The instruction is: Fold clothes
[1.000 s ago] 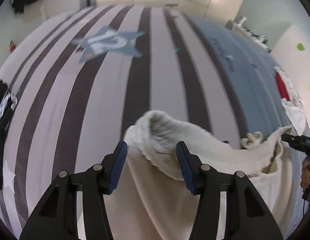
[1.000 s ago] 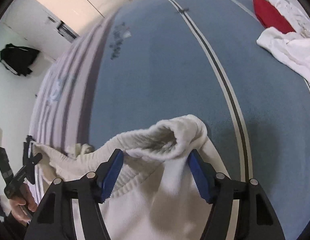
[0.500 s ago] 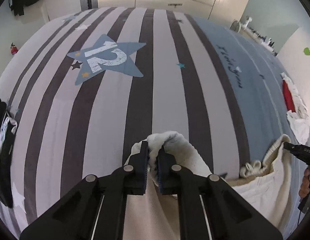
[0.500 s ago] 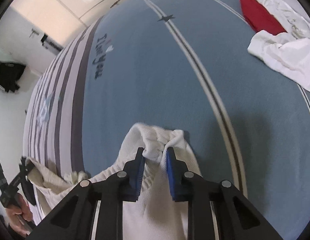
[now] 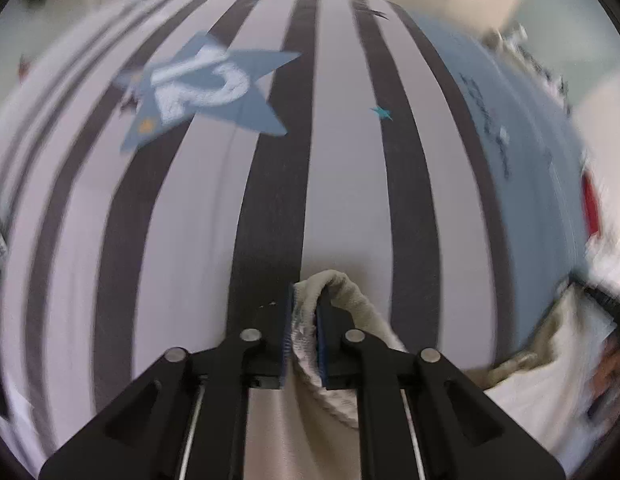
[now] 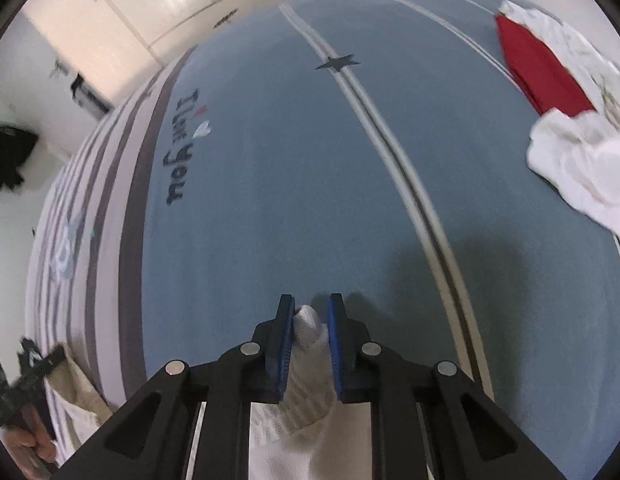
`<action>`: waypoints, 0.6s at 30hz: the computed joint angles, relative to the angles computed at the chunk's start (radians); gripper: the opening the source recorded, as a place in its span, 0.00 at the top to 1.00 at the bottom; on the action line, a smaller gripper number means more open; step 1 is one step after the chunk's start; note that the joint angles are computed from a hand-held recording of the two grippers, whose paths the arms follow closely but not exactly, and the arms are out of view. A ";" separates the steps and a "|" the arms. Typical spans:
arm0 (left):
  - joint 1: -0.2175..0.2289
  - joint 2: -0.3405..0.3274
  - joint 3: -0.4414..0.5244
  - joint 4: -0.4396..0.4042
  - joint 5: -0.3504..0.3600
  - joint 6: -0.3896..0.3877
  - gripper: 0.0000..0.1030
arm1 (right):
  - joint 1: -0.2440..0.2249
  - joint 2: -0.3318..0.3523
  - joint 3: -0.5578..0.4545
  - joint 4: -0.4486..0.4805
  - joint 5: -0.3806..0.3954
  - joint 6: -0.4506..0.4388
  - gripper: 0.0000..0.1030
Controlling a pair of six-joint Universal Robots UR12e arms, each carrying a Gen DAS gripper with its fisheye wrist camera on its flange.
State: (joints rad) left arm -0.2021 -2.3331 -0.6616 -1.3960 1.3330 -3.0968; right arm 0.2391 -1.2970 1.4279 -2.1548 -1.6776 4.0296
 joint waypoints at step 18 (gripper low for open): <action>0.032 0.089 -0.120 0.259 -0.056 0.102 0.46 | 0.024 -0.079 0.092 -0.018 -0.086 -0.211 0.81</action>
